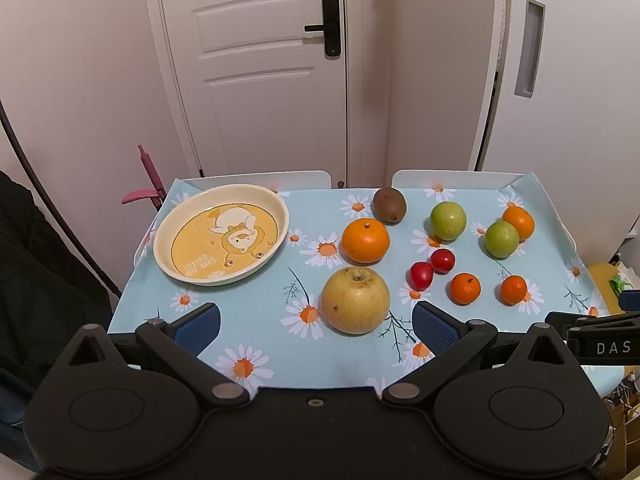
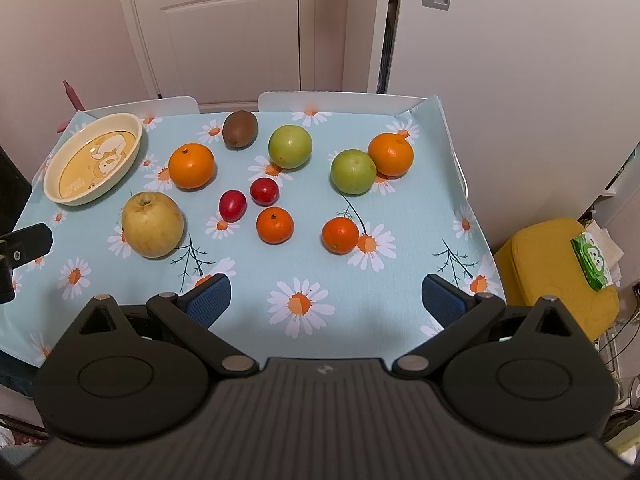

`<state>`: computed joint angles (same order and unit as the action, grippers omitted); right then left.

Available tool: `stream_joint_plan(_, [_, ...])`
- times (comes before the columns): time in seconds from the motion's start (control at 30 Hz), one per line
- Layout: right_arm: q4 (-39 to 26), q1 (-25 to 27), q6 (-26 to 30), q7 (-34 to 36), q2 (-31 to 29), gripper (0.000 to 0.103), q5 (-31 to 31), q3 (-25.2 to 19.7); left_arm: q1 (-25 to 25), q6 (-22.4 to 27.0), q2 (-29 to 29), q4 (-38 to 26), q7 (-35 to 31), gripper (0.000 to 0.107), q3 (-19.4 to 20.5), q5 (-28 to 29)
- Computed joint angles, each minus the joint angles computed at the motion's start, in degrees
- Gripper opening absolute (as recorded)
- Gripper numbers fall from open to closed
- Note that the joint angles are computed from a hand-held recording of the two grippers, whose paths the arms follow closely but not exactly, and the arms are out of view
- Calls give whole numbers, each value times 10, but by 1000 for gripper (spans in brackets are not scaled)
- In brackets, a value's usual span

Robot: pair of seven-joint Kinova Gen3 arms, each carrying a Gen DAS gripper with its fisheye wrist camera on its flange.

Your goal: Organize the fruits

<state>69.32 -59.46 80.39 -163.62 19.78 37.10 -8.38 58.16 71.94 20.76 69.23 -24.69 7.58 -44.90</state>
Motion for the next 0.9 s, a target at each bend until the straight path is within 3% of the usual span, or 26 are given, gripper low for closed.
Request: stream_joint_plan(0.9, [-6,-10,5,-11,1,103,10,0,-1,-5,-16,24,17,103,9,-22])
